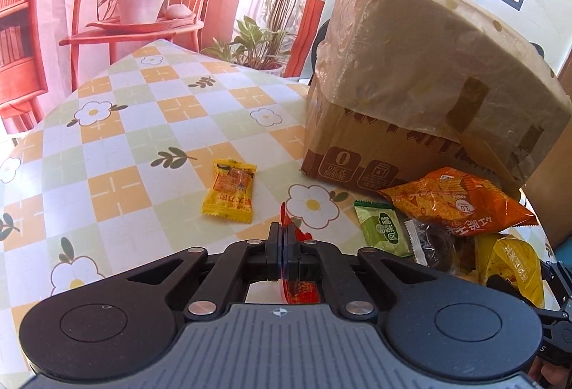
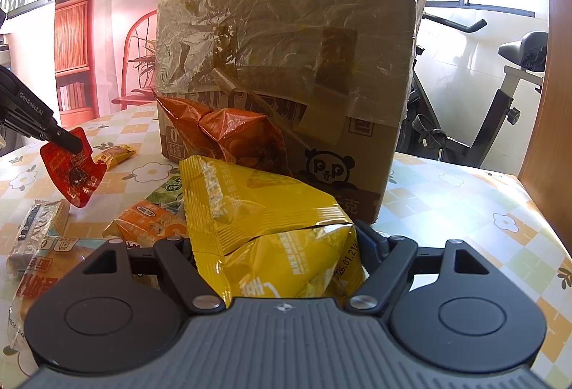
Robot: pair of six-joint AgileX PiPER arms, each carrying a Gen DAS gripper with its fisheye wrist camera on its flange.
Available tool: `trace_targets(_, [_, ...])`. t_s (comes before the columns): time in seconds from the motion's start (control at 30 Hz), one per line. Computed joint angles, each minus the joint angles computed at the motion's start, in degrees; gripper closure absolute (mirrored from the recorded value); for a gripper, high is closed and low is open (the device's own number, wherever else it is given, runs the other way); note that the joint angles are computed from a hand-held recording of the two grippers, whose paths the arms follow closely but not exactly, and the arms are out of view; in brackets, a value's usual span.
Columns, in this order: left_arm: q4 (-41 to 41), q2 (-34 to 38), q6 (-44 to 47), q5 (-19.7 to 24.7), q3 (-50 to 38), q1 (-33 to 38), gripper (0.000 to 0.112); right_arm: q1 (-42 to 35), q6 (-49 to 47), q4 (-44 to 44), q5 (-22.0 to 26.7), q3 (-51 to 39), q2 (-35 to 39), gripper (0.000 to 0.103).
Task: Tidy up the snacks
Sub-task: 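Lift both held bags up and carry them over the box opening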
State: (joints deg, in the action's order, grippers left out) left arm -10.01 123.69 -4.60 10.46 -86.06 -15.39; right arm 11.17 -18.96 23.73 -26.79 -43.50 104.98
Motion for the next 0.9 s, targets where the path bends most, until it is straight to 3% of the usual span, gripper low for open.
trace_targets(0.2, [-0.6, -2.1, 1.3, -2.7, 0.9, -0.5, 0.110, 0.6, -2.2, 2.2, -0.2, 0.5, -0.5, 0.025])
trace_targets(0.27, [-5.8, -2.8, 6.3, -3.5, 1.3, -0.3, 0.110, 1.1, -5.2, 4.9, 0.3, 1.0, -1.6, 0.025])
trace_targets(0.43, [-14.3, -4.5, 15.4, -5.4, 1.8, -0.3, 0.110, 4.8, -14.6, 14.3, -4.7, 4.3, -4.9, 0.025])
trace_targets(0.6, [-28.5, -4.4, 30.8, -5.7, -0.5, -0.6, 0.110, 4.5, -12.9, 14.6, -5.8, 3.4, -8.2, 0.025])
trace_targets(0.73, [-30.7, -3.8, 31.6, -4.2, -4.2, -0.3, 0.110, 4.1, -15.0, 14.5, -4.1, -0.2, -10.7, 0.025])
trace_targets(0.83, [-37.2, -4.4, 39.4, -4.4, -5.4, -0.2, 0.110, 4.4, -17.2, 13.2, -4.4, -2.4, -12.4, 0.025])
trace_targets(0.9, [-36.0, -5.0, 38.8, -4.7, -6.2, -0.2, 0.110, 4.2, -17.7, 12.0, -4.1, -4.2, -13.3, 0.025])
